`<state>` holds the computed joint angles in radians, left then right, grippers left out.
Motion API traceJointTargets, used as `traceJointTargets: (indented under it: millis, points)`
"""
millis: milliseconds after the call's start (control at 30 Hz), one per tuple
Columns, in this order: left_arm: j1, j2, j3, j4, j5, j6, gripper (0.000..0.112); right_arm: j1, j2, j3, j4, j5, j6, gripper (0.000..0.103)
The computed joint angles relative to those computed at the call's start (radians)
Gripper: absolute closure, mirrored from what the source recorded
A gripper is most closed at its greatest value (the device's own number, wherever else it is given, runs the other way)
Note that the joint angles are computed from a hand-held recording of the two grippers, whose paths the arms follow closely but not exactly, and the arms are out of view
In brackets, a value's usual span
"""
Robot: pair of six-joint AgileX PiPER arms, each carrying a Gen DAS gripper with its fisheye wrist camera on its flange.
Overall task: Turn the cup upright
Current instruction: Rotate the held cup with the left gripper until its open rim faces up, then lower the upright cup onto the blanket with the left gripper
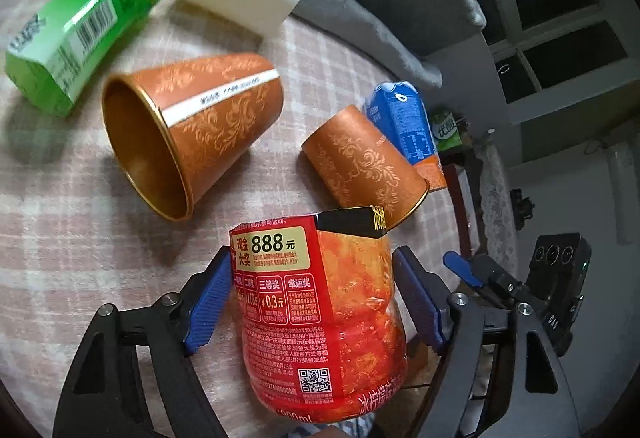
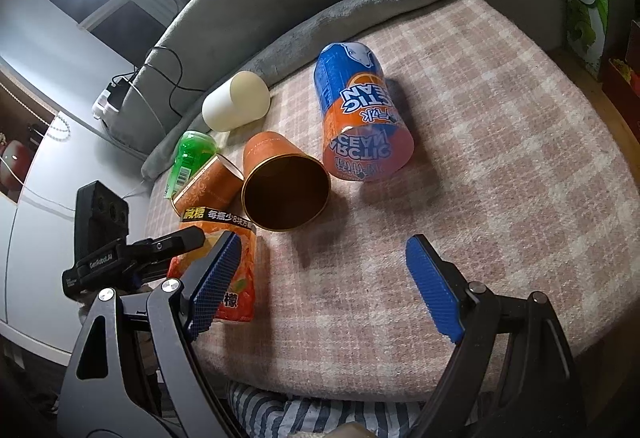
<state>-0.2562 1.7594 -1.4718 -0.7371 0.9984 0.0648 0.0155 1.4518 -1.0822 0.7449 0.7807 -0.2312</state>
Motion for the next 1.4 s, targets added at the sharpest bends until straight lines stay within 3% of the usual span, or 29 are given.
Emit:
traceJointTargets:
  millis: [467, 800, 1100, 1400]
  points:
    - [-0.07, -0.163, 0.133, 0.158, -0.206, -0.072, 0.034, 0.034, 0.009, 0.001, 0.016, -0.019, 0.001, 0.016]
    - [-0.162, -0.217, 0.15, 0.418, -0.309, -0.228, 0.034, 0.051, -0.001, 0.003, 0.01, -0.032, 0.016, 0.016]
    - [-0.259, -0.219, 0.138, 0.671, -0.345, -0.385, 0.034, 0.049, -0.009, 0.007, 0.008, -0.038, 0.016, 0.016]
    - [-0.294, -0.206, 0.134, 0.79, -0.347, -0.47, 0.034, 0.02, -0.014, 0.025, 0.033, -0.031, -0.015, 0.016]
